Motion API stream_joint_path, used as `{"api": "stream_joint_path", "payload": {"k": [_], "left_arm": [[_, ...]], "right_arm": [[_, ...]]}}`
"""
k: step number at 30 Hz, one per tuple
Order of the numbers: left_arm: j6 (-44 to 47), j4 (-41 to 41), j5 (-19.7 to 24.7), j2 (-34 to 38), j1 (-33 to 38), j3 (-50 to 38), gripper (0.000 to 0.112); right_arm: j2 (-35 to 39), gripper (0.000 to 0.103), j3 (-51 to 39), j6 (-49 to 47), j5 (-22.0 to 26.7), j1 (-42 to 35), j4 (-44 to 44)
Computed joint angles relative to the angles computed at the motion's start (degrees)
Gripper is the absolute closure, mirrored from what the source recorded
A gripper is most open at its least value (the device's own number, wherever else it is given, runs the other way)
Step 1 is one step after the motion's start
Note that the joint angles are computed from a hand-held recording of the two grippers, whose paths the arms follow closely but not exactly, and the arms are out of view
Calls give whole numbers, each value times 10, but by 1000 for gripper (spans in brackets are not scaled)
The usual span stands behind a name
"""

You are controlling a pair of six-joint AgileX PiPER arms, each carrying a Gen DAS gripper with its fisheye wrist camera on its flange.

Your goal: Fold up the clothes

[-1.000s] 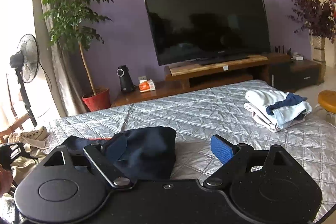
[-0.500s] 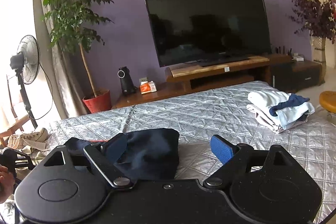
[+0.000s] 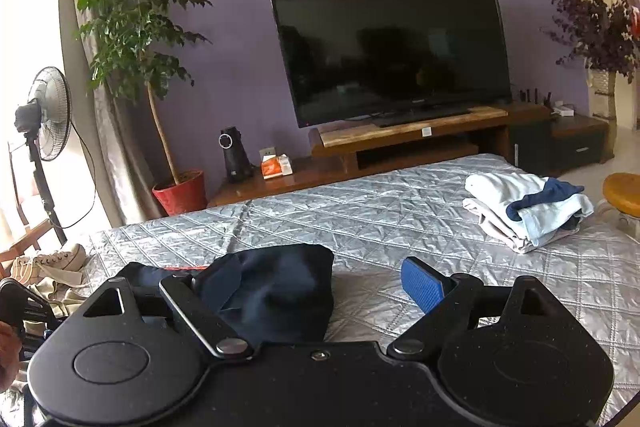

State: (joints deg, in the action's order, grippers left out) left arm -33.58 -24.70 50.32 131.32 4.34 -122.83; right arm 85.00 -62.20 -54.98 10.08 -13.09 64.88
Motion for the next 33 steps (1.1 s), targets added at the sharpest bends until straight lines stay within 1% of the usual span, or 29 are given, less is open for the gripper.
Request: {"api": "stream_joint_path", "payload": {"k": [2, 5, 7, 10, 11, 12, 14, 17, 19, 20, 21, 22, 23, 24, 25, 27, 30, 33], "left_arm": [[-15, 34, -2, -4, -11, -5, 107], [-17, 117, -7, -3, -43, -43, 107], [-8, 172, -8, 4, -71, -79, 107], [14, 258, 0, 27, -124, -158, 107], [25, 291, -7, 30, -145, -171, 107], [41, 327, -27, 23, -169, -161, 107], [76, 406, -88, -1, -218, -120, 107], [103, 550, -215, -51, -296, -8, 107], [155, 620, -279, -65, -341, 39, 107], [203, 626, -301, -68, -360, 59, 107], [247, 609, -314, -70, -374, 76, 107], [292, 575, -313, -67, -385, 82, 107], [314, 562, -313, -67, -392, 93, 107], [314, 568, -317, -69, -397, 111, 107], [331, 552, -314, -69, -399, 121, 107], [400, 477, -293, -67, -396, 129, 107], [492, 391, -295, -68, -381, 146, 107], [508, 369, -297, -72, -384, 152, 107]], "right_arm": [[-1, 17, 1, 2, 0, -1, -1], [-2, 17, 2, 4, 0, -5, -1], [-4, 17, 4, -8, 6, -13, 11], [-10, 17, 12, -44, 13, -28, 51], [-12, 17, 15, -56, 16, -35, 64], [-14, 17, 17, -63, 19, -42, 74], [-17, 17, 22, -78, 25, -55, 93], [-20, 17, 28, -99, 35, -76, 126], [-21, 17, 32, -112, 41, -88, 146], [-21, 17, 34, -119, 44, -93, 155], [-21, 17, 34, -126, 48, -98, 163], [-21, 17, 35, -132, 50, -101, 170], [-21, 17, 36, -140, 53, -104, 178], [-21, 17, 38, -147, 56, -107, 186], [-22, 17, 39, -153, 58, -109, 193], [-23, 17, 41, -160, 61, -114, 200], [-23, 17, 44, -172, 67, -123, 215], [-22, 17, 44, -168, 64, -123, 218]]}}
